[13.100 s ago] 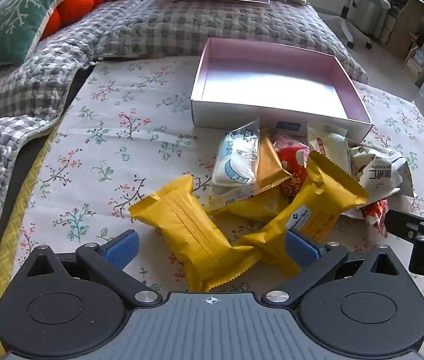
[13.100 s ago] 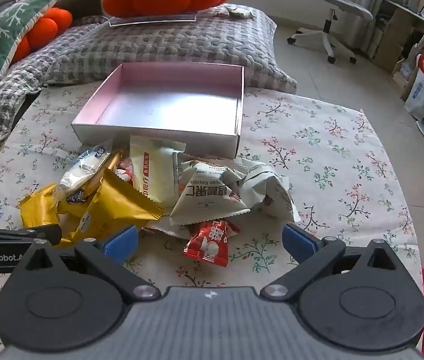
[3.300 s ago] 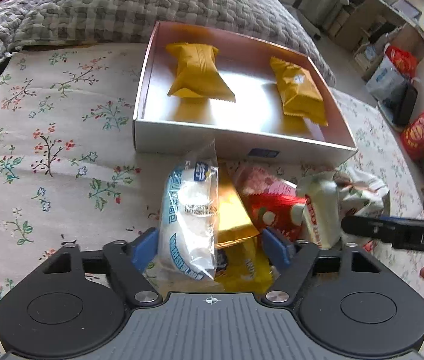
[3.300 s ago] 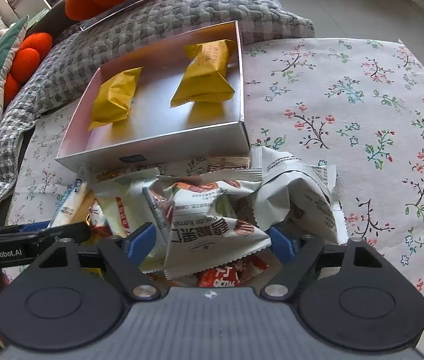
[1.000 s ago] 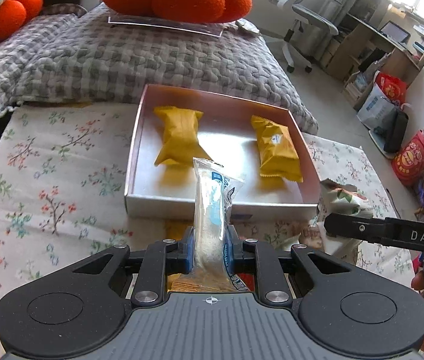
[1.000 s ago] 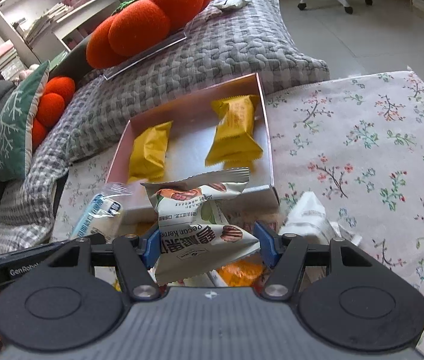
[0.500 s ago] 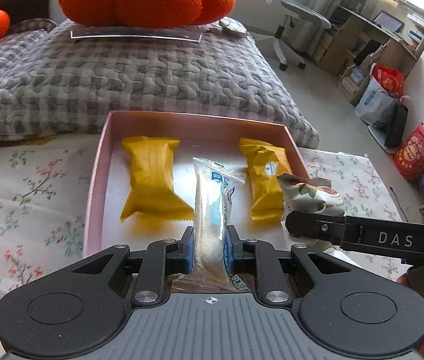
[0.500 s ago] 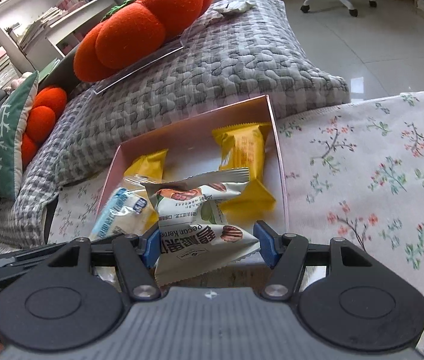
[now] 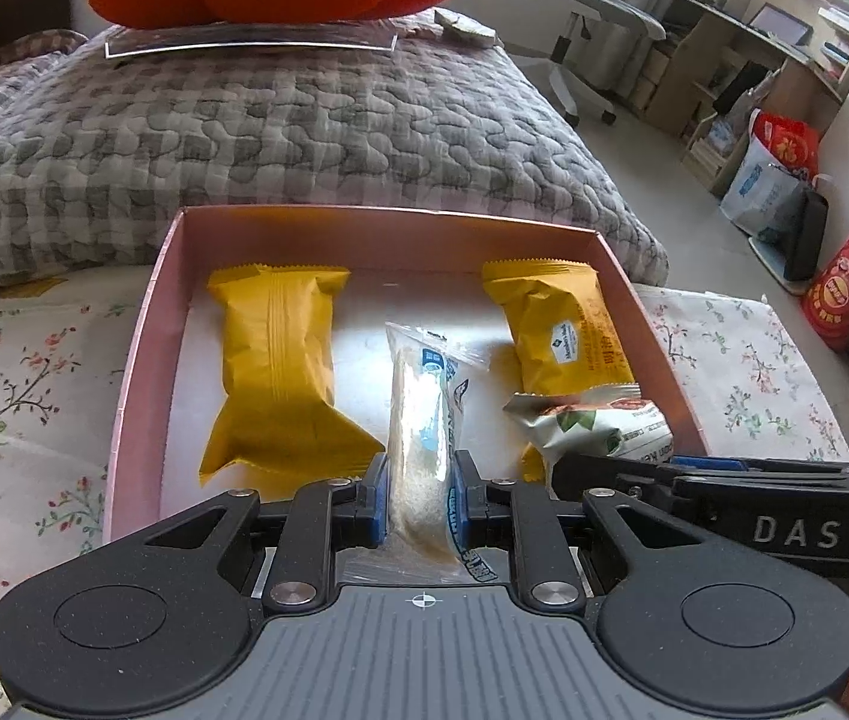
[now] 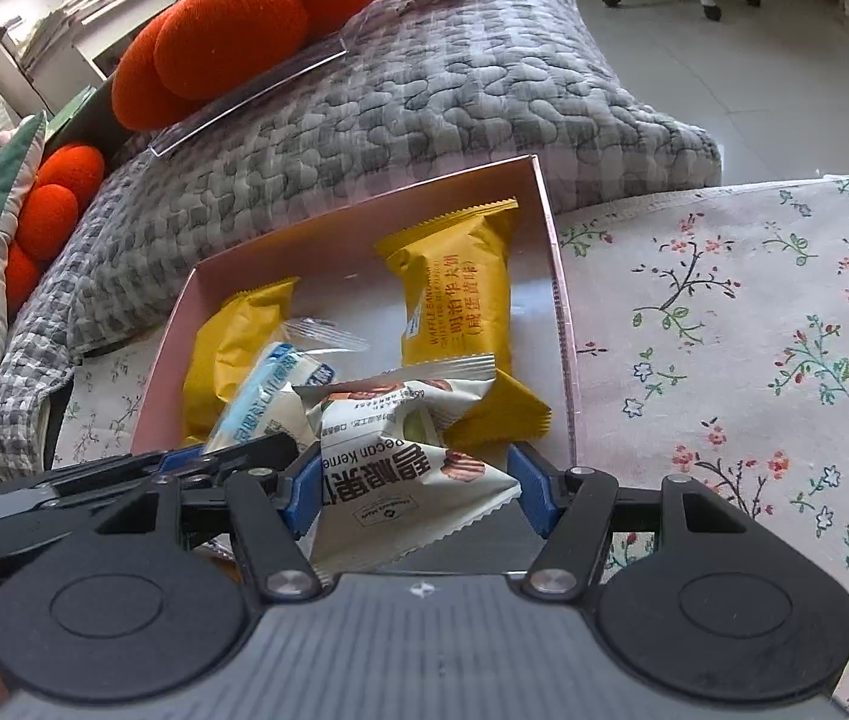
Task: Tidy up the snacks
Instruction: 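Lift both white packs and carry them into the pink box, then open both tools to drop the white packs beside the yellow packs, then move both open tools back over the remaining snacks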
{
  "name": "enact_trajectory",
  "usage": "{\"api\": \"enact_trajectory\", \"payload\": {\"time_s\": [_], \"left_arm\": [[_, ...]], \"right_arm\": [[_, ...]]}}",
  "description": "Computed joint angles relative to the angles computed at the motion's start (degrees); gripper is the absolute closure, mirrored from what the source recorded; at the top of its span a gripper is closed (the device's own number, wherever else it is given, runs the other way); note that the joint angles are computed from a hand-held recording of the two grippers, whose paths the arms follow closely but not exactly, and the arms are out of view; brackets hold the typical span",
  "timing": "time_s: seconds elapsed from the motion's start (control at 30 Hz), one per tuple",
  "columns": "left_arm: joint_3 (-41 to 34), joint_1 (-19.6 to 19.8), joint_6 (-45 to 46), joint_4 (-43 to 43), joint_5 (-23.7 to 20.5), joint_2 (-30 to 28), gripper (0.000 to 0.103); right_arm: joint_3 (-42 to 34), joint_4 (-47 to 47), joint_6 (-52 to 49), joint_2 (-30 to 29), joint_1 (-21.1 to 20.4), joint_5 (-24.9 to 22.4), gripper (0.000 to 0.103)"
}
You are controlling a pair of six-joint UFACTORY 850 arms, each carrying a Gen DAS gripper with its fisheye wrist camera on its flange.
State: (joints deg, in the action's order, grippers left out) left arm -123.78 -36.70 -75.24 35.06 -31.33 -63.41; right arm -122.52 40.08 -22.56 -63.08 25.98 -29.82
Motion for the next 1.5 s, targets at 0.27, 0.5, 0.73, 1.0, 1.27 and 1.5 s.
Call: {"api": "enact_trajectory", "payload": {"time_s": [0.27, 0.5, 0.73, 1.0, 1.27, 1.5], "left_arm": [[1.09, -0.02, -0.55, 0.5, -0.42, 0.73, 0.075], [6.58, -0.25, -3.81, 2.94, 1.11, 4.37, 0.056], [10.43, -0.75, -5.59, 3.57, 1.6, 7.3, 0.043], [14.43, -2.08, -7.4, 4.63, 1.4, 10.28, 0.031], [19.11, -3.84, -9.99, 6.03, 0.75, 13.47, 0.02], [22.12, -4.97, -11.16, 6.01, 0.08, 15.61, 0.015]], "right_arm": [[-0.93, 2.52, -1.84, -0.51, -0.52, -1.67, 0.036], [1.8, 1.64, -2.5, 1.65, -0.24, 0.87, 0.02], [4.01, 3.26, -3.65, 3.49, -0.77, 1.14, 0.02], [9.58, 2.71, -4.04, 7.4, -0.96, 2.6, 0.018], [16.08, 4.97, -7.21, 11.68, -1.09, 3.6, 0.015], [20.43, 6.28, -8.73, 14.51, -0.93, 4.14, 0.013]]}}
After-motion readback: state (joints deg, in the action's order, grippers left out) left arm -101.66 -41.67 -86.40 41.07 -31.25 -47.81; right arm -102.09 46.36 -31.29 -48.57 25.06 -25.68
